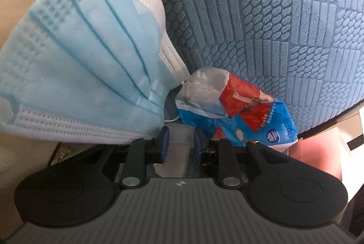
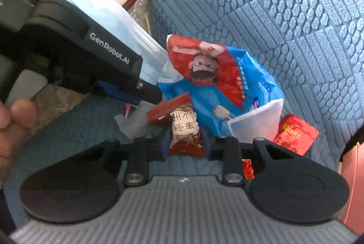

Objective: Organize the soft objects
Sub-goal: 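Grasp the red candy packet with the right tool while the left tool grasps the clear plastic piece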

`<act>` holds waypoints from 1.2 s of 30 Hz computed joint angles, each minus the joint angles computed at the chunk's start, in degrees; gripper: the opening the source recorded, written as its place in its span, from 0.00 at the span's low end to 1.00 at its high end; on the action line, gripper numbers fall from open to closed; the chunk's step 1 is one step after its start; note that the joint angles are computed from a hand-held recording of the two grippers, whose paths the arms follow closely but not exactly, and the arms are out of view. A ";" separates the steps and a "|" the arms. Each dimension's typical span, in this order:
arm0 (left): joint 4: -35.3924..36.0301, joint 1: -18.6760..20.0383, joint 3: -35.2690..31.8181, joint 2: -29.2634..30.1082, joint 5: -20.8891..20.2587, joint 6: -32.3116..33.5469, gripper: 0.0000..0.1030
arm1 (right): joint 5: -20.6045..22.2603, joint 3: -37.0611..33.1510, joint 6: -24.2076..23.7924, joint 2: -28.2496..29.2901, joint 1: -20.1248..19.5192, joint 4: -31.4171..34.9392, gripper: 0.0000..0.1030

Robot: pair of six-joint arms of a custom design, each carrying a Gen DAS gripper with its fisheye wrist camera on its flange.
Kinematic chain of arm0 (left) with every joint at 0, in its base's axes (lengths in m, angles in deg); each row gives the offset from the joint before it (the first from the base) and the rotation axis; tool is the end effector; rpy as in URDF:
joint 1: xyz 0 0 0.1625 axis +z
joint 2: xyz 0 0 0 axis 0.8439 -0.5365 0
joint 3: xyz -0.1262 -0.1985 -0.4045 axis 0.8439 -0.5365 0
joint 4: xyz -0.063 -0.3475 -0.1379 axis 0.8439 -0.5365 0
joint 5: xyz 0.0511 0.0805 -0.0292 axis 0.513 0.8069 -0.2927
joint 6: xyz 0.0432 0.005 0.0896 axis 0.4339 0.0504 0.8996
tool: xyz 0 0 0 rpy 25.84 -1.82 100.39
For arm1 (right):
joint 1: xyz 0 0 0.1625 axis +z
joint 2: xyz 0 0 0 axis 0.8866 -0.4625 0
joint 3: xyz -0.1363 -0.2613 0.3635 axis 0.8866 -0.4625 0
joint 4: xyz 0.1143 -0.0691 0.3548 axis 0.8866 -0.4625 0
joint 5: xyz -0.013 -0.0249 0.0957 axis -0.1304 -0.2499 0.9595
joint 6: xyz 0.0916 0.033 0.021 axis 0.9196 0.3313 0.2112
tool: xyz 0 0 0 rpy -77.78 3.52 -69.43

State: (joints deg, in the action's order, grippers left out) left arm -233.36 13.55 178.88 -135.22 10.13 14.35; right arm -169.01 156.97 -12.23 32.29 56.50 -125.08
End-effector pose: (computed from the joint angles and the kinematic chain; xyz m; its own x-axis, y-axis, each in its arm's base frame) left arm 0.0477 -0.4256 0.2575 -0.9195 -0.3554 -0.1677 -0.1861 0.7697 -0.6106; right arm 0.3098 -0.3890 -0.1048 -0.5878 -0.6144 0.5263 -0.7167 0.6973 0.0134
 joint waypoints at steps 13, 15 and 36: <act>1.72 -5.06 1.03 2.35 8.00 5.26 0.32 | -3.65 3.88 5.29 -5.97 0.65 5.66 0.30; 1.69 -5.74 1.31 2.73 9.02 6.23 0.32 | -4.60 4.51 5.84 -6.13 1.06 5.92 0.30; 1.22 -9.47 2.83 6.35 13.66 5.06 0.29 | -7.30 4.43 3.27 -4.01 1.44 3.27 0.32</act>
